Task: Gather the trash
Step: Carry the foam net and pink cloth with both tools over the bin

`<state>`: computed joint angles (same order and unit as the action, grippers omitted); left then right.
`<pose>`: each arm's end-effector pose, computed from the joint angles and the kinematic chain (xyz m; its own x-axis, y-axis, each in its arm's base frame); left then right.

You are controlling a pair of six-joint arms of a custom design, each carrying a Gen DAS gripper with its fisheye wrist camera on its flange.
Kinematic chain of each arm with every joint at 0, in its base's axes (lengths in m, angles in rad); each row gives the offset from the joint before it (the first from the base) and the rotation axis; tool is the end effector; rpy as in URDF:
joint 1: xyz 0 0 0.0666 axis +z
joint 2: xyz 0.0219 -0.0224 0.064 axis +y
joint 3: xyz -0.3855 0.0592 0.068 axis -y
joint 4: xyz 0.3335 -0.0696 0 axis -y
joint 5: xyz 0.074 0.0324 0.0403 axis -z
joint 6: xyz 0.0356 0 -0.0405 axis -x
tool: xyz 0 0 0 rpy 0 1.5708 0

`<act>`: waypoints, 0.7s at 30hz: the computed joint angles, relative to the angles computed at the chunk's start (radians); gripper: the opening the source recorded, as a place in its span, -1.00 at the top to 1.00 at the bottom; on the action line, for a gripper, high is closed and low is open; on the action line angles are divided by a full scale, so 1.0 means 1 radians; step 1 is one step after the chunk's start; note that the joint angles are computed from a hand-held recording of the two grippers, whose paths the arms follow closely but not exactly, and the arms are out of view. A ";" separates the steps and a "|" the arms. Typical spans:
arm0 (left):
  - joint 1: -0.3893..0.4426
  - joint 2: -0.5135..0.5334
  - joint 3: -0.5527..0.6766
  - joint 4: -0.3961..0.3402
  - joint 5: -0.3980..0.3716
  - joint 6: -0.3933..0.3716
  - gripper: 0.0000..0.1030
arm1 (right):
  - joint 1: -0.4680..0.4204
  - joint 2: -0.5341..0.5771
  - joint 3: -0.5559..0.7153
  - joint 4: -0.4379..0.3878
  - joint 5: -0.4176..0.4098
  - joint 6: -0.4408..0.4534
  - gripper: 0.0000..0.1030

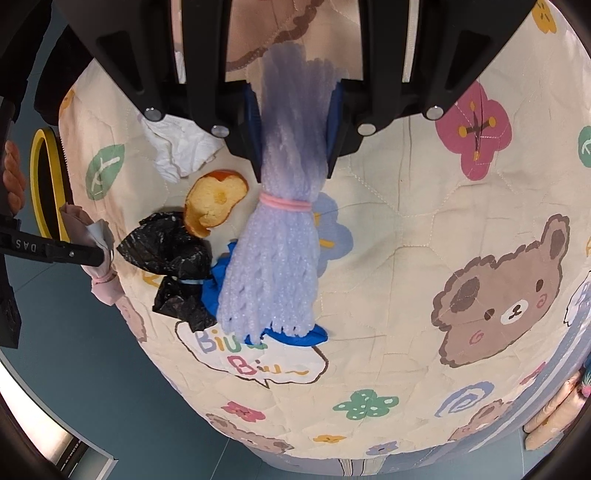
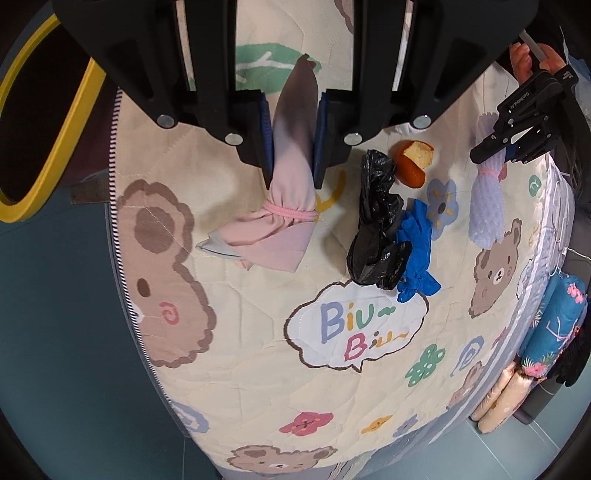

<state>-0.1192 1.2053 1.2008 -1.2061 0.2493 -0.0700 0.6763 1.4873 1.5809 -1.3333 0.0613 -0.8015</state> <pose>0.3158 -0.0471 0.4118 -0.9128 0.1776 -0.3677 0.2661 0.9418 -0.2057 0.3330 0.2640 0.4479 -0.9507 0.1564 -0.2678 0.1061 0.9754 0.1932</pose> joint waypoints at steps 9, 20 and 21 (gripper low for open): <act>-0.046 -0.030 0.028 -0.035 0.008 0.043 0.46 | 0.000 -0.107 -0.069 -0.012 0.025 -0.030 0.63; -0.174 -0.044 0.059 -0.058 0.000 0.113 0.46 | -0.014 -0.252 -0.158 -0.032 0.051 -0.057 0.63; -0.190 -0.045 0.062 -0.057 -0.005 0.120 0.46 | -0.017 -0.259 -0.162 -0.034 0.052 -0.057 0.63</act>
